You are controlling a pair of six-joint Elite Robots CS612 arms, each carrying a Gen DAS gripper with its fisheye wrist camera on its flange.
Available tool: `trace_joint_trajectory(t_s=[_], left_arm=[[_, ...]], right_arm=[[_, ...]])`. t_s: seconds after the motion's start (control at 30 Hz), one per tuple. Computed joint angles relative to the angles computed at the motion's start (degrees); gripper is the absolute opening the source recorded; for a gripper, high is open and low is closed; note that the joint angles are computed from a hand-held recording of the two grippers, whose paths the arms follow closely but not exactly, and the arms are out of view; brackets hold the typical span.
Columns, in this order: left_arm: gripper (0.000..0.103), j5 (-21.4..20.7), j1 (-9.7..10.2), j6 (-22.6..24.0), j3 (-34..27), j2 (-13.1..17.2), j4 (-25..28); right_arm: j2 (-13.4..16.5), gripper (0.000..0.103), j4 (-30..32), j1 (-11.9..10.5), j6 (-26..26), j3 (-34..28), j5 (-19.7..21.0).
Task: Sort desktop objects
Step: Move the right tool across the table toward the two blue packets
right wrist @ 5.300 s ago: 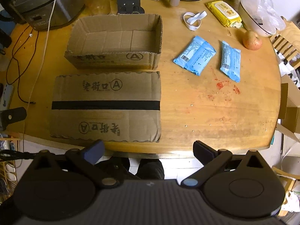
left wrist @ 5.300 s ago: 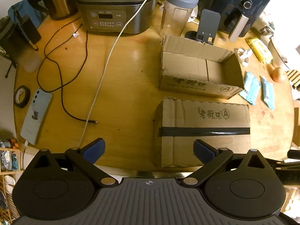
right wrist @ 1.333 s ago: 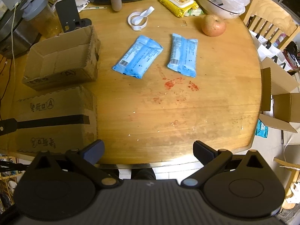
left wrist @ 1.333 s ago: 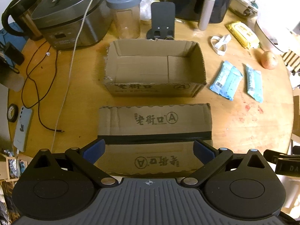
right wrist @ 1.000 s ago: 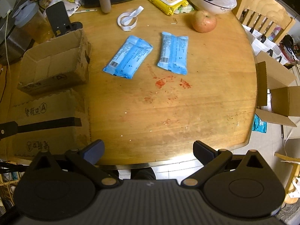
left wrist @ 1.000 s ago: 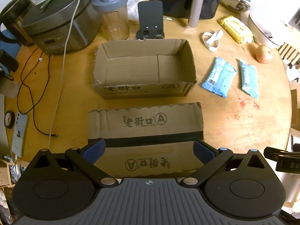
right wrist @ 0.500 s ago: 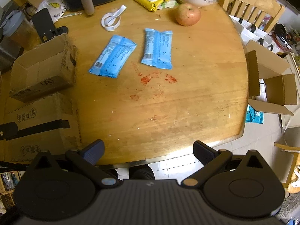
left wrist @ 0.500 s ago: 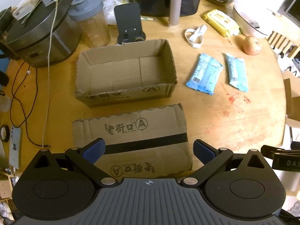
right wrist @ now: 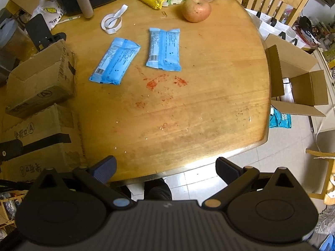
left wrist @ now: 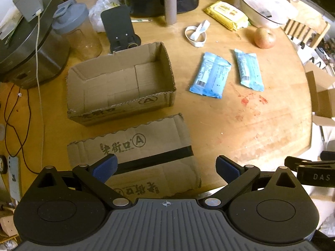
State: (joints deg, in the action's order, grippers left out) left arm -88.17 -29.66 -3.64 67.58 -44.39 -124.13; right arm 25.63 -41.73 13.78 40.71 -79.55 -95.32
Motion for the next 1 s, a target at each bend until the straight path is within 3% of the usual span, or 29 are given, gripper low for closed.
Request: trace_joint_trajectory(t_s=[1.0], left_arm=[[0.103,-0.4,0.22,0.85,0.58,-0.42,1.55]], right_arm=[[-1.38,0.103,-1.06,-0.49,-0.97,3.79,0.29]])
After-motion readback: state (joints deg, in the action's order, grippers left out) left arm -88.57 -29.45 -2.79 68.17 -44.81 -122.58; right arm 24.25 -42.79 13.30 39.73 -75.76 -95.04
